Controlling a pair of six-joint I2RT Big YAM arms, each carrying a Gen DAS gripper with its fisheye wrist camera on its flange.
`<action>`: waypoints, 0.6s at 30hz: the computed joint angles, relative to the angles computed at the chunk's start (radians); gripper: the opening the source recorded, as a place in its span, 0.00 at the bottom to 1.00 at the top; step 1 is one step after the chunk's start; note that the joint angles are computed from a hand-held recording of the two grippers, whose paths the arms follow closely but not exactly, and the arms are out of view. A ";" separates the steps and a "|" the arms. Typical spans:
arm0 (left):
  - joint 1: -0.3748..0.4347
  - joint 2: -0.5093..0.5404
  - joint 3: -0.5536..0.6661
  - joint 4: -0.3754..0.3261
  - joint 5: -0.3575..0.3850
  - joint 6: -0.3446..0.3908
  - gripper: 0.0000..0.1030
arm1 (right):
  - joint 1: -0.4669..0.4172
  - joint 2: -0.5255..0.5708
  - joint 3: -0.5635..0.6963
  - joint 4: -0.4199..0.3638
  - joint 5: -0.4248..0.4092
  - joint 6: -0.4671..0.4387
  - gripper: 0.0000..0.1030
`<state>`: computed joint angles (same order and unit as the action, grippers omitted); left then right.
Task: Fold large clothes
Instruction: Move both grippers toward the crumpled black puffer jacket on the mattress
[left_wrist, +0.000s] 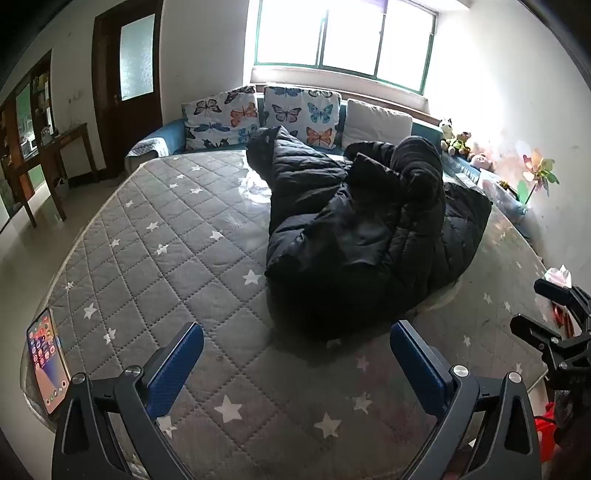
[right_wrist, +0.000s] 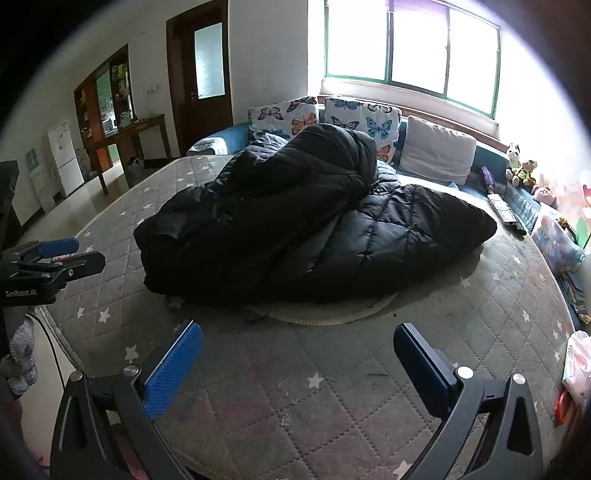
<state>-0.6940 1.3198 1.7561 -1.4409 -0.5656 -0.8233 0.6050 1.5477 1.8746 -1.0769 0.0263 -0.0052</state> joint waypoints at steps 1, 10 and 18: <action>-0.001 0.001 0.000 -0.003 0.003 -0.002 1.00 | 0.000 0.001 0.001 -0.001 -0.001 0.000 1.00; 0.017 0.021 0.012 -0.029 0.047 -0.021 1.00 | -0.003 0.000 -0.005 0.010 -0.003 0.000 1.00; 0.020 0.035 0.026 -0.048 0.049 -0.014 1.00 | -0.002 0.005 0.013 -0.010 -0.006 0.010 1.00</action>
